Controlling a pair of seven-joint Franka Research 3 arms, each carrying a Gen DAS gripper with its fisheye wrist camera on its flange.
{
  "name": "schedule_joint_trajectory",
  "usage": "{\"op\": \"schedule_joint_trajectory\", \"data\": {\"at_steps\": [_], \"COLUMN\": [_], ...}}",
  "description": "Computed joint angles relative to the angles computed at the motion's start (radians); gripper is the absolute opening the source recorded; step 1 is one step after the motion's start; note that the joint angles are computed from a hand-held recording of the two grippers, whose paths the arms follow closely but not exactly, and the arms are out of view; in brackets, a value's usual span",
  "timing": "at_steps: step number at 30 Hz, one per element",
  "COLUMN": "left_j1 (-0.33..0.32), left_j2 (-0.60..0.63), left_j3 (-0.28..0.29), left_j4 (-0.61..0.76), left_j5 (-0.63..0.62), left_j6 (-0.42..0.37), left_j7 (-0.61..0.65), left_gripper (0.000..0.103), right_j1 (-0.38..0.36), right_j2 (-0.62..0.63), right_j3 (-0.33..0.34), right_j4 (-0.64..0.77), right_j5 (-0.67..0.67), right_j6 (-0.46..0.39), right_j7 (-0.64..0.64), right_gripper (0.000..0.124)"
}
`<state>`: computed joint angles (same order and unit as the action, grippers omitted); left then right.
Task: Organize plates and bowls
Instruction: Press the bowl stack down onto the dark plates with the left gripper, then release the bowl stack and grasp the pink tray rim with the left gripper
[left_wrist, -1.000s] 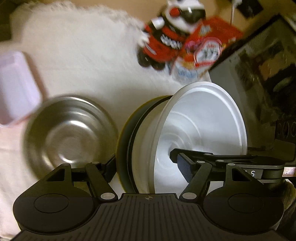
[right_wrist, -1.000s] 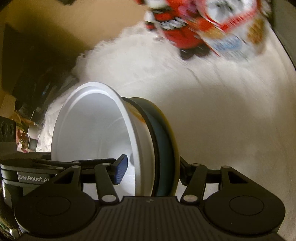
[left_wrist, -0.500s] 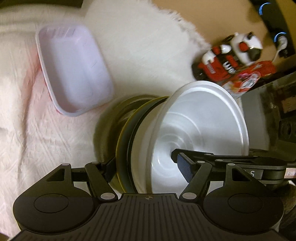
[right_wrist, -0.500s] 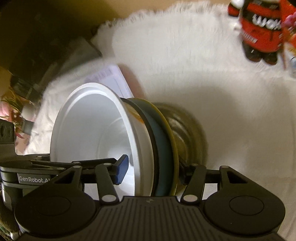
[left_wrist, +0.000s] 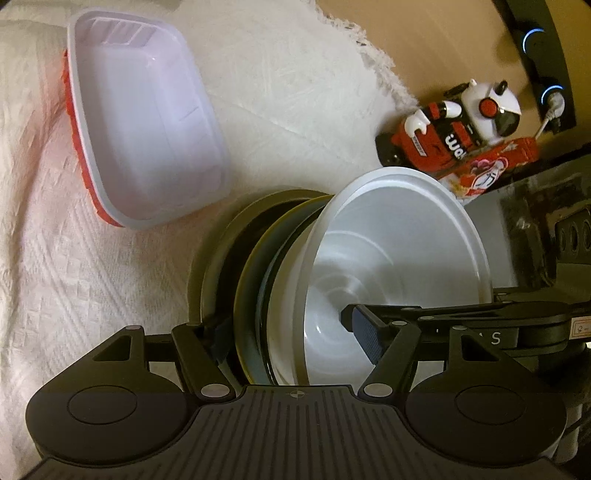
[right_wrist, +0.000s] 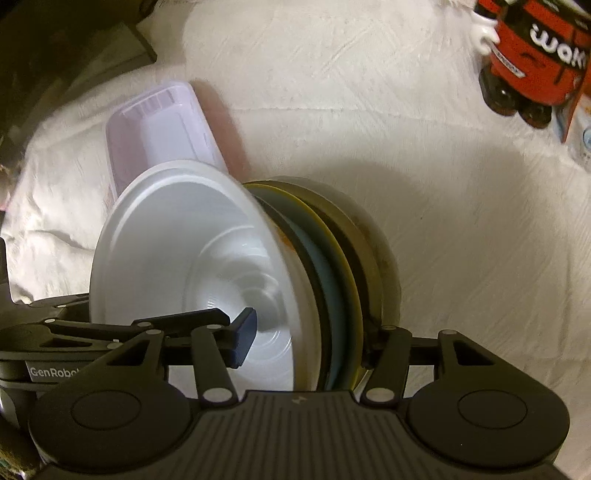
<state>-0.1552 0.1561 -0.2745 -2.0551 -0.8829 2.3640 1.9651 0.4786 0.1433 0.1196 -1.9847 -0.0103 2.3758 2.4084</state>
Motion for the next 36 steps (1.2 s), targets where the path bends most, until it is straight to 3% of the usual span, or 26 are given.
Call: {"op": "schedule_joint_trajectory", "data": {"at_steps": [7,16,21,26,31,32,36], "left_j1": [0.004,-0.009,-0.012,-0.035,-0.025,-0.031,-0.035], "left_j2": [0.002,-0.001,-0.004,-0.013,-0.021,-0.029,-0.041], "left_j3": [0.003,-0.002,-0.004,-0.005,-0.010,-0.008,-0.001], "left_j4": [-0.005,-0.003,0.004,0.004,0.007,0.003,0.004], "left_j5": [0.000,0.051,0.073,0.165,0.152,0.174,0.197], "left_j6": [0.005,0.026,0.028,0.086,0.090,0.105,0.109], "left_j7": [-0.009,-0.021,-0.022,-0.062,-0.054,-0.064,-0.092], "left_gripper": [0.064,0.063,0.063,0.063,0.061,0.060,0.057], "right_j1": [0.012,0.010,-0.008,0.000,0.008,0.004,-0.002], "right_j2": [0.023,-0.001,-0.059,-0.072,-0.087,-0.102,-0.114], "right_j3": [-0.001,0.001,0.001,0.013,0.023,0.024,0.029], "right_j4": [0.046,0.020,-0.046,-0.044,-0.034,-0.056,-0.059], "right_j5": [-0.035,-0.028,0.005,-0.084,-0.158,-0.147,-0.164], "right_j6": [-0.057,-0.059,0.006,-0.026,-0.038,0.005,0.023], "right_j7": [-0.026,-0.022,-0.002,0.048,0.059,0.034,0.025], "right_gripper": [0.055,0.055,0.055,0.055,0.054,0.056,0.056]}}
